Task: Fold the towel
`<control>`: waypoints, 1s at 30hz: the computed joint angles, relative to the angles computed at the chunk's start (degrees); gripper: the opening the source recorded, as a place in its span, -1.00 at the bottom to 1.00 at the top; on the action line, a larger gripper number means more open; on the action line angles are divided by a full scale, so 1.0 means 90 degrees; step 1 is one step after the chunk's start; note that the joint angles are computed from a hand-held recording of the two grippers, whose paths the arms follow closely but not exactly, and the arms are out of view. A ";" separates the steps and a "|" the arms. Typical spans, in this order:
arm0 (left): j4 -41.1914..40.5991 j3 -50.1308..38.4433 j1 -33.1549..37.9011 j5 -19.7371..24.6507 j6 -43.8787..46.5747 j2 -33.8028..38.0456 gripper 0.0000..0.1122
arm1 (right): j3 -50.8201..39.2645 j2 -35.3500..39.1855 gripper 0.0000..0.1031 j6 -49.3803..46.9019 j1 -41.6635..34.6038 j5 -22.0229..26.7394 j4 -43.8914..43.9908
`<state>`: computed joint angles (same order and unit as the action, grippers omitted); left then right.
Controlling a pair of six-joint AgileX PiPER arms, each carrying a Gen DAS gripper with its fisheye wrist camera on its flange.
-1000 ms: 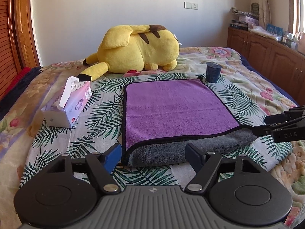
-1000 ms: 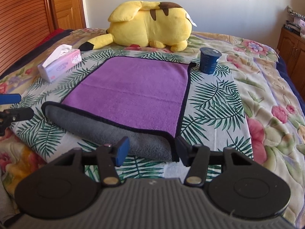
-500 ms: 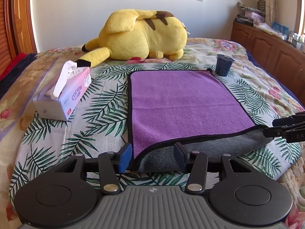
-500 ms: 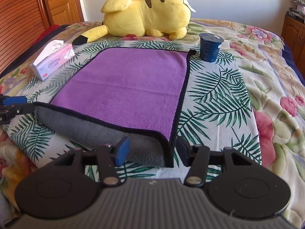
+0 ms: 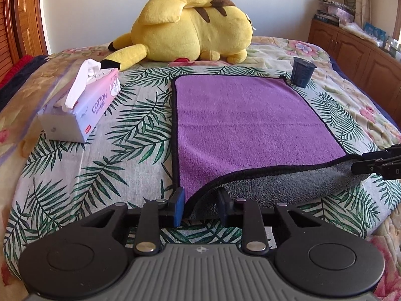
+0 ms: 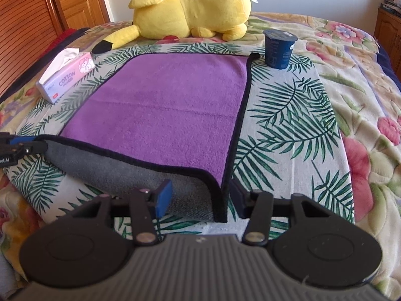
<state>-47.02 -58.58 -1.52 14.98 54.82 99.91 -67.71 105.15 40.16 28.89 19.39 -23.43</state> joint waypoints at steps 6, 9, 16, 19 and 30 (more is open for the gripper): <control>0.0049 0.0010 -0.0003 -0.0007 -0.0039 0.0061 -0.88 | -0.0002 0.0035 -0.26 -0.0257 -0.0044 0.0017 0.0279; 0.0152 -0.0006 -0.0010 -0.0003 -0.0144 0.0096 -0.88 | 0.0010 0.0036 -0.30 -0.0340 -0.0072 0.0020 0.0360; 0.0296 0.0004 -0.0050 -0.0027 -0.0277 0.0128 -0.88 | -0.0025 0.0115 -0.29 -0.0400 -0.0177 -0.0020 0.0402; 0.0328 -0.0002 -0.0051 -0.0025 -0.0294 0.0137 -0.88 | -0.0034 0.0149 -0.29 -0.0402 -0.0228 -0.0065 0.0390; 0.0315 0.0000 -0.0076 -0.0053 -0.0270 0.0184 -0.88 | -0.0137 0.0191 -0.28 -0.1933 -0.0418 0.0030 0.1972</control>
